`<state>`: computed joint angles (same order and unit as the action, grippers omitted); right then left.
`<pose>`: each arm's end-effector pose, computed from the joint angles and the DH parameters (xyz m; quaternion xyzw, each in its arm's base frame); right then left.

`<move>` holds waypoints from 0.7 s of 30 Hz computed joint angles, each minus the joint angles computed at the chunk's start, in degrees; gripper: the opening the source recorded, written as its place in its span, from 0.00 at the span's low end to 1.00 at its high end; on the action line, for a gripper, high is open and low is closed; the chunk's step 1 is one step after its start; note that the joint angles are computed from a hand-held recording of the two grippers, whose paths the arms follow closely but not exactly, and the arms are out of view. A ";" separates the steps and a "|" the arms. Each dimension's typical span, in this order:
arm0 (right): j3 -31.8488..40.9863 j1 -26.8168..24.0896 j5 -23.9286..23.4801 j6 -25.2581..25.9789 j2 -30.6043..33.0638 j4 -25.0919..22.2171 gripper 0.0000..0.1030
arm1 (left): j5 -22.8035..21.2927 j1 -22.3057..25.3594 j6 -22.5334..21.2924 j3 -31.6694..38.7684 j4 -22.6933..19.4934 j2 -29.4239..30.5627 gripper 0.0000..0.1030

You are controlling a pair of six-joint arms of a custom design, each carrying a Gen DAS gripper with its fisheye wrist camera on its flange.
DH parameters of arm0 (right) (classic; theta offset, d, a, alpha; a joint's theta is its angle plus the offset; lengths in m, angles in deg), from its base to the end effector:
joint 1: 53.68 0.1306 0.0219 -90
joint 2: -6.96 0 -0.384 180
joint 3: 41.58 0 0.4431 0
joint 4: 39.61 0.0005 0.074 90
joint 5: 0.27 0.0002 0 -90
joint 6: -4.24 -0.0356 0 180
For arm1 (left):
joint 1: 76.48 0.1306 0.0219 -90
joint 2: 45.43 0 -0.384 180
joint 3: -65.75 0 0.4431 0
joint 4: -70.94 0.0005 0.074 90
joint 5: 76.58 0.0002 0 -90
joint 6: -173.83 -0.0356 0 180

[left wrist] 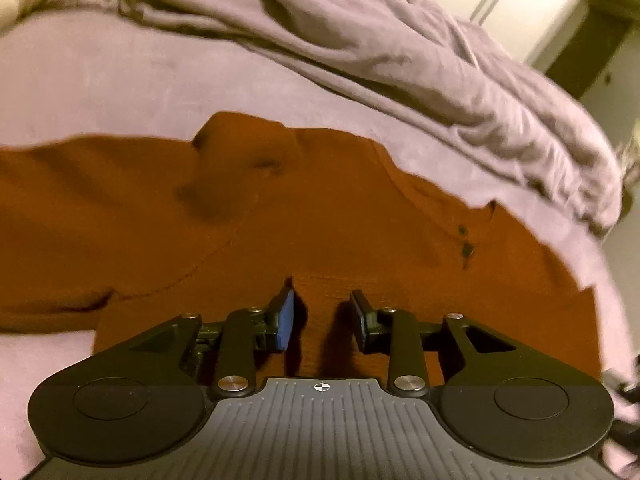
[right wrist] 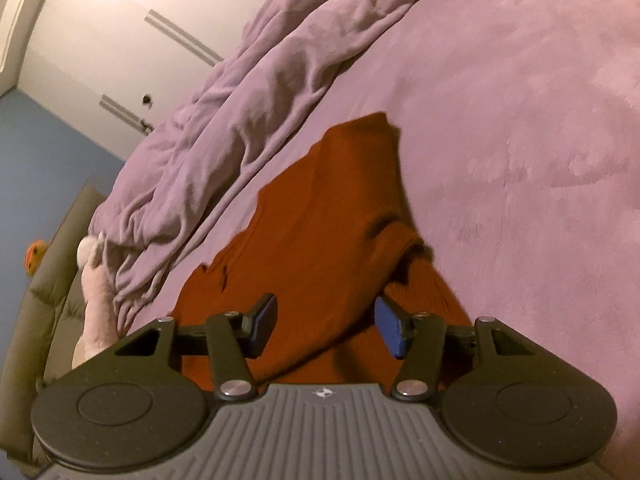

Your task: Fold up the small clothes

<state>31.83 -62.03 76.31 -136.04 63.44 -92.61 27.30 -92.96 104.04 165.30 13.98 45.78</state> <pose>0.3191 -0.0390 0.5157 0.3872 0.7978 0.2584 0.3833 0.5153 -0.1619 0.4972 0.0124 0.9295 -0.2177 0.2973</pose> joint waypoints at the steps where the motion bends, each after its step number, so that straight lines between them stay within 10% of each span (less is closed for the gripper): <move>1: 0.09 -0.02 0.76 -1.14 0.40 -0.27 0.50 | 1.69 0.43 0.54 -0.01 0.44 0.14 0.32; 4: -0.29 -0.23 1.91 -3.89 1.34 1.06 0.43 | 3.42 0.49 0.24 1.14 -0.21 1.14 0.27; 6: -0.58 -0.58 2.13 -5.07 1.58 2.12 0.40 | 3.68 0.10 -1.32 2.14 -0.98 1.99 0.06; 12: -1.39 -0.82 2.82 -5.92 2.51 2.56 0.12 | -0.62 -1.74 -5.84 3.21 0.58 1.90 0.06; 21: -2.59 1.44 1.64 -3.23 1.20 7.94 0.10 | -2.33 -1.26 -7.10 3.70 6.43 0.69 0.06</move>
